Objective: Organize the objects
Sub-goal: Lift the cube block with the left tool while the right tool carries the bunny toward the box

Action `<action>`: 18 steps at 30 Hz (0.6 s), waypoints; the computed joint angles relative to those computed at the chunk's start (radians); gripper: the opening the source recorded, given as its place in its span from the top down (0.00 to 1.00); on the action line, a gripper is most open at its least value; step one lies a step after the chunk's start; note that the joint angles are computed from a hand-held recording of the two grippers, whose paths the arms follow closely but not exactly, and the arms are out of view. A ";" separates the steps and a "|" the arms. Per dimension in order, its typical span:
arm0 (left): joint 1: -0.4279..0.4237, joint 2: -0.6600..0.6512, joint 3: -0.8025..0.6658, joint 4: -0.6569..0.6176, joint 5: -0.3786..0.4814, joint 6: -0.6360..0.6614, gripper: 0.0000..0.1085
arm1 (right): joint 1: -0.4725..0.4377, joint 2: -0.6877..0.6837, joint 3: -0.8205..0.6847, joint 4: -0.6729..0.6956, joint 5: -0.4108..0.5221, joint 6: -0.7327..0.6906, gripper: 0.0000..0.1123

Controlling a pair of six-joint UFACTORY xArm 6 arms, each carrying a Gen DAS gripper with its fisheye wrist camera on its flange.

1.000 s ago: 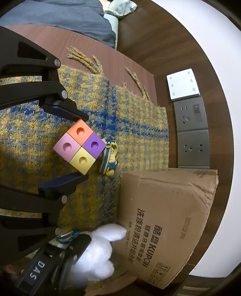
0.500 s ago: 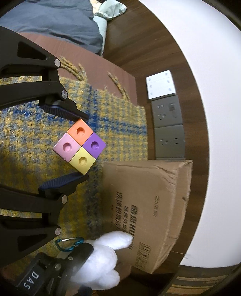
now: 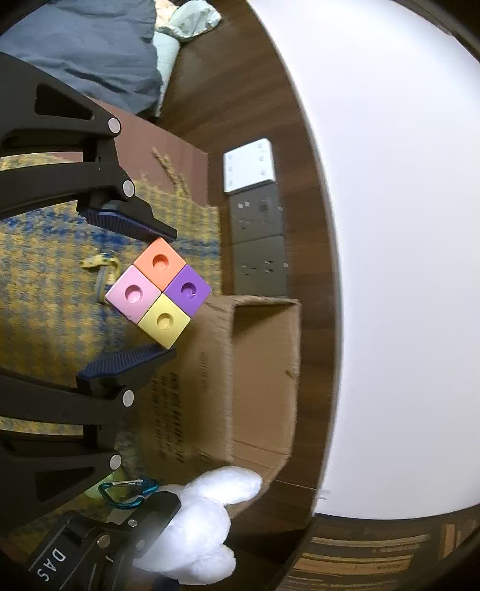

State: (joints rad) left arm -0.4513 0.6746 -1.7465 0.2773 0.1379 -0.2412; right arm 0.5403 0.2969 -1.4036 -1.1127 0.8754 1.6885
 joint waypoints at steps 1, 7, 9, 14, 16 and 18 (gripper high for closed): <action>-0.003 0.007 -0.017 -0.014 0.000 0.012 0.49 | -0.002 -0.005 0.000 -0.008 0.004 0.001 0.25; -0.012 0.042 -0.104 0.017 0.002 -0.023 0.49 | -0.016 -0.030 -0.005 -0.051 0.022 0.000 0.25; -0.015 0.063 -0.146 0.012 0.009 -0.018 0.49 | -0.025 -0.026 -0.017 -0.058 0.024 -0.009 0.25; -0.026 0.104 -0.233 -0.066 0.022 0.046 0.49 | -0.045 -0.009 -0.057 -0.065 0.019 -0.046 0.25; -0.027 0.126 -0.276 -0.057 0.027 0.035 0.49 | -0.050 -0.005 -0.073 -0.074 0.021 -0.057 0.25; -0.029 0.157 -0.333 -0.058 0.043 0.033 0.49 | -0.054 -0.003 -0.083 -0.084 0.027 -0.060 0.25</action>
